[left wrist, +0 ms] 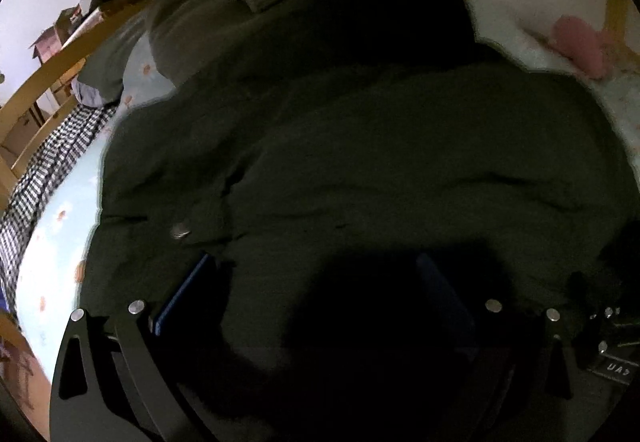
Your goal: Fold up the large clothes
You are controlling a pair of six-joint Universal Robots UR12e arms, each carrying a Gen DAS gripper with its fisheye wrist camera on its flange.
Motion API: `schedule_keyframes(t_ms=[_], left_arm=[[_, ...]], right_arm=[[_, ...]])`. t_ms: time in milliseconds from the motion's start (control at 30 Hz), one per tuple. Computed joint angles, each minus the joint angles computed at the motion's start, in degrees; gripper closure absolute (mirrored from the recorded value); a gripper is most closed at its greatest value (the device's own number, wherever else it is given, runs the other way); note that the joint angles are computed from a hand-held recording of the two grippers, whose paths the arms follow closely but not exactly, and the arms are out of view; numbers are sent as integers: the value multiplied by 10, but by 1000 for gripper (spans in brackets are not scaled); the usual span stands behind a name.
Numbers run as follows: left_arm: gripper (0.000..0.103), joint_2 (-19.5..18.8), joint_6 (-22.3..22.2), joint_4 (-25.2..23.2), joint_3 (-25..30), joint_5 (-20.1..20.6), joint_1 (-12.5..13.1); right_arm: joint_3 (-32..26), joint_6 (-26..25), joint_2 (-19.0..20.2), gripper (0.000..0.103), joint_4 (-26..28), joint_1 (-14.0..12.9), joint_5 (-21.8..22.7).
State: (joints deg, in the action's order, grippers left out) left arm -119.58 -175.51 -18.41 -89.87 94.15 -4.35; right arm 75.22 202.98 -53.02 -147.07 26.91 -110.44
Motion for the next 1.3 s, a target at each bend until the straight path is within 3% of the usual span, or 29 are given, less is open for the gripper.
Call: schedule_keyframes(t_ms=[100, 167, 233, 333, 433, 467, 533, 700, 867, 933, 1000, 1100, 1167, 1300], left_arm=[[5, 48, -37, 107, -83, -14, 11], [5, 62, -57, 93, -114, -25, 16], [5, 51, -43, 54, -120, -29, 15], [5, 47, -24, 86, -134, -31, 16], [5, 72, -33, 37, -140, -50, 21], [5, 82, -29, 37, -148, -66, 25], [5, 101, -17, 73, -175, -95, 36], [5, 151, 16, 188, -256, -154, 76], [5, 173, 46, 224, -299, -221, 129], [5, 176, 41, 238, -313, -247, 149], [5, 175, 21, 228, -322, -290, 175], [5, 175, 10, 194, -340, -394, 214], [5, 170, 22, 137, -340, -448, 229], [5, 146, -27, 100, -331, -489, 236]], right_arm=[[51, 4, -34, 3, -31, 5, 29], [71, 10, -41, 3, -15, 9, 43], [81, -1, -33, 3, -40, 12, 32], [79, -3, -32, 2, -33, 10, 32], [79, 8, -42, 3, -15, 15, 25], [89, 7, -50, 3, -31, 22, 4], [128, -23, -72, 3, -113, 40, -33], [191, -56, -114, 3, -161, 41, -11], [271, -66, -149, 3, -240, 34, -44], [296, -39, -164, 3, -268, 22, -25], [314, -19, -173, 3, -291, 7, 4], [325, -12, -173, 3, -306, -10, 56], [337, -2, -169, 3, -323, -22, 98], [342, 3, -162, 3, -340, -26, 113]])
